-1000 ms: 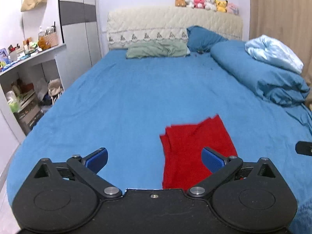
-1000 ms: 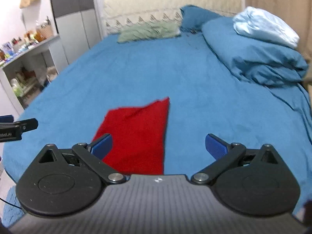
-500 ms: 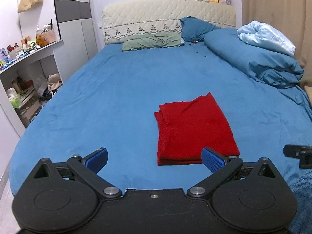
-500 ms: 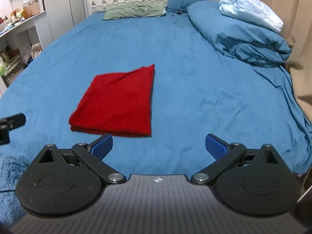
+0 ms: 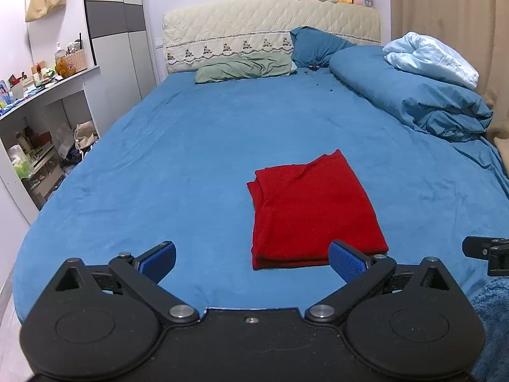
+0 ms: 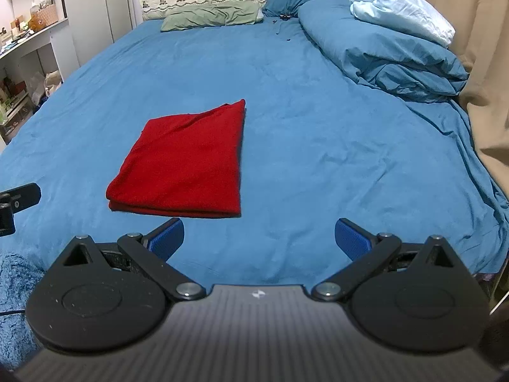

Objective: Fold small clothes

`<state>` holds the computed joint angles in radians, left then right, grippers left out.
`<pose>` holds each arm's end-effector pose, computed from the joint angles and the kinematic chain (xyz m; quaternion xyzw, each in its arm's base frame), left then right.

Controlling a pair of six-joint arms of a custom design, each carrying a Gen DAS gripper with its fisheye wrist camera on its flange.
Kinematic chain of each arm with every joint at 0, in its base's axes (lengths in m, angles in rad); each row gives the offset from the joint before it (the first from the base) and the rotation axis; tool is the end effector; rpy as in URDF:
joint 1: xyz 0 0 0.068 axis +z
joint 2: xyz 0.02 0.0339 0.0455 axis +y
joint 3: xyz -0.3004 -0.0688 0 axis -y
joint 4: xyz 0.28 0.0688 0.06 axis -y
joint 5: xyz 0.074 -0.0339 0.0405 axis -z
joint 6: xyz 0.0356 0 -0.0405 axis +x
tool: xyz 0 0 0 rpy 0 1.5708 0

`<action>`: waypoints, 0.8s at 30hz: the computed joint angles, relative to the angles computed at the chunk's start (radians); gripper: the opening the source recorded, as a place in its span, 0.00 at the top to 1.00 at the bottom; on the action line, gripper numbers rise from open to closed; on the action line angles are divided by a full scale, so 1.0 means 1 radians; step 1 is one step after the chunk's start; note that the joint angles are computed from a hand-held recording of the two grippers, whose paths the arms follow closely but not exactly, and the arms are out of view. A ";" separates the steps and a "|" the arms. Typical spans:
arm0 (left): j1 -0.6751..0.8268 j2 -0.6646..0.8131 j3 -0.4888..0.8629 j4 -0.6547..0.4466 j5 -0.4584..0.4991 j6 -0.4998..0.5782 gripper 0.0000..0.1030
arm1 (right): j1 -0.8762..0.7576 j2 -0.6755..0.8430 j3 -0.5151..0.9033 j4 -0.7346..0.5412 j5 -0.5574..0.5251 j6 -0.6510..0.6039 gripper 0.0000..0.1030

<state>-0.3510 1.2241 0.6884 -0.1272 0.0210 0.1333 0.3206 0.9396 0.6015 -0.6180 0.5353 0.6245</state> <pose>0.2586 -0.0955 0.2373 0.2200 0.8714 -0.0570 0.4349 0.1833 0.0417 0.2343 0.2182 0.8965 -0.0917 0.3745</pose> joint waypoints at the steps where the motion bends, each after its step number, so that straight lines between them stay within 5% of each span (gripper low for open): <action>1: 0.000 -0.002 -0.003 0.004 -0.001 -0.001 0.00 | 0.000 -0.001 0.000 0.001 -0.002 -0.001 0.00; 24: 0.018 -0.025 -0.016 0.021 0.014 0.002 0.00 | -0.013 -0.003 -0.005 0.016 -0.018 -0.011 0.00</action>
<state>-0.3328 1.1986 0.6725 -0.1063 0.0350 0.1353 0.3073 0.9362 0.5966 -0.6016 0.5176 0.6132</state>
